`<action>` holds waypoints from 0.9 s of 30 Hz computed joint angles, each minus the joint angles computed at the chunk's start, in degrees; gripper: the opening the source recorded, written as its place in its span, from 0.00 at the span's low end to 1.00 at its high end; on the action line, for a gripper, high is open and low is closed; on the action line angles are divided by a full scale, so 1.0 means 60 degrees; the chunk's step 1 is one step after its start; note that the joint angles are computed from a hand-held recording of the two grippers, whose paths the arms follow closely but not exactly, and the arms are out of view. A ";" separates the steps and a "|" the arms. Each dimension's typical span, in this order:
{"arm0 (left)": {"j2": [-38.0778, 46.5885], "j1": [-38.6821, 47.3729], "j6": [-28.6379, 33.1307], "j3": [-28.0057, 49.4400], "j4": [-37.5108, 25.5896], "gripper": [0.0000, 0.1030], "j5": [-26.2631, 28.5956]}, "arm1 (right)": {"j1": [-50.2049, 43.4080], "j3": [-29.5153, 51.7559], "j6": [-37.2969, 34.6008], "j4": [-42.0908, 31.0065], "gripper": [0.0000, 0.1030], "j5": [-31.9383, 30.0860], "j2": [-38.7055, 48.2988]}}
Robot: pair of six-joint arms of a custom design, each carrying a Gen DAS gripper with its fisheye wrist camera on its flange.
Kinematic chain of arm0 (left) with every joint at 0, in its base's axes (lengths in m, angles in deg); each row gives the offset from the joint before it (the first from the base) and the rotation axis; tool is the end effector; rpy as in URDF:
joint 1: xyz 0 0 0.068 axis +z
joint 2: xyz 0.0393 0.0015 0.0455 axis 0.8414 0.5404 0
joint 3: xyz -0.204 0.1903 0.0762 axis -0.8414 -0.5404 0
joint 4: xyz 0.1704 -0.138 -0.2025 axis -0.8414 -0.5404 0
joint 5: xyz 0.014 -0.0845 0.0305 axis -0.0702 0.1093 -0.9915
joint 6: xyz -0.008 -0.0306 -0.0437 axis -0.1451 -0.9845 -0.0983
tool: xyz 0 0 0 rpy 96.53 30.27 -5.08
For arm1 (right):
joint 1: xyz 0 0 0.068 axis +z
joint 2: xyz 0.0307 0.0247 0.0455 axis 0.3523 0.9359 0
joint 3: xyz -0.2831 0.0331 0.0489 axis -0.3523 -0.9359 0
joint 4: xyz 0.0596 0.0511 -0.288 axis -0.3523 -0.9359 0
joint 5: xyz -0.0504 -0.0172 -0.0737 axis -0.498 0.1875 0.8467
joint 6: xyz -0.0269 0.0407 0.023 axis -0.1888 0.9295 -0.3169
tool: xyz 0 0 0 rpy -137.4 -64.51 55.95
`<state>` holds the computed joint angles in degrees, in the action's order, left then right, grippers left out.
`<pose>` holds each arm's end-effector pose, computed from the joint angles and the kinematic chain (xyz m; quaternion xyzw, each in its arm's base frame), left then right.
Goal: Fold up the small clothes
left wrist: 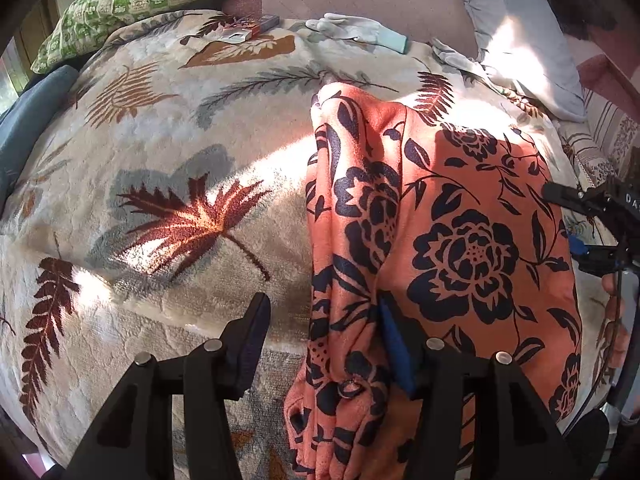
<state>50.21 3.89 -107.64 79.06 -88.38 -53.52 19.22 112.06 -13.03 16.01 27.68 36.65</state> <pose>0.1422 -0.1784 0.1930 0.0649 0.9720 -0.0760 0.2126 0.1745 0.0113 0.1935 0.2037 0.9131 0.2796 0.2160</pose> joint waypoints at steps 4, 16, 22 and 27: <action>0.0049 -0.0017 0.0057 -0.0003 0.0069 0.56 -0.0030 | 0.0573 -0.0162 -0.0192 0.0496 0.60 0.0187 0.1079; -0.0711 0.0155 0.0003 -0.0163 -0.0102 0.59 0.0209 | 0.1374 0.0487 -0.0518 -0.0884 0.74 0.1074 0.0178; -0.3078 0.1429 0.0063 -0.1076 0.0152 0.83 0.1439 | -0.0235 0.0365 -0.1365 -0.2919 0.80 -0.0798 -0.2637; -0.2118 0.1580 0.0456 -0.1306 0.1016 0.83 0.2347 | 0.0412 -0.0315 -0.0645 -0.2670 0.80 -0.0736 -0.2937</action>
<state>37.50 13.37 -104.90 71.23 -82.29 -39.44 21.70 110.16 -16.90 -0.01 23.27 19.03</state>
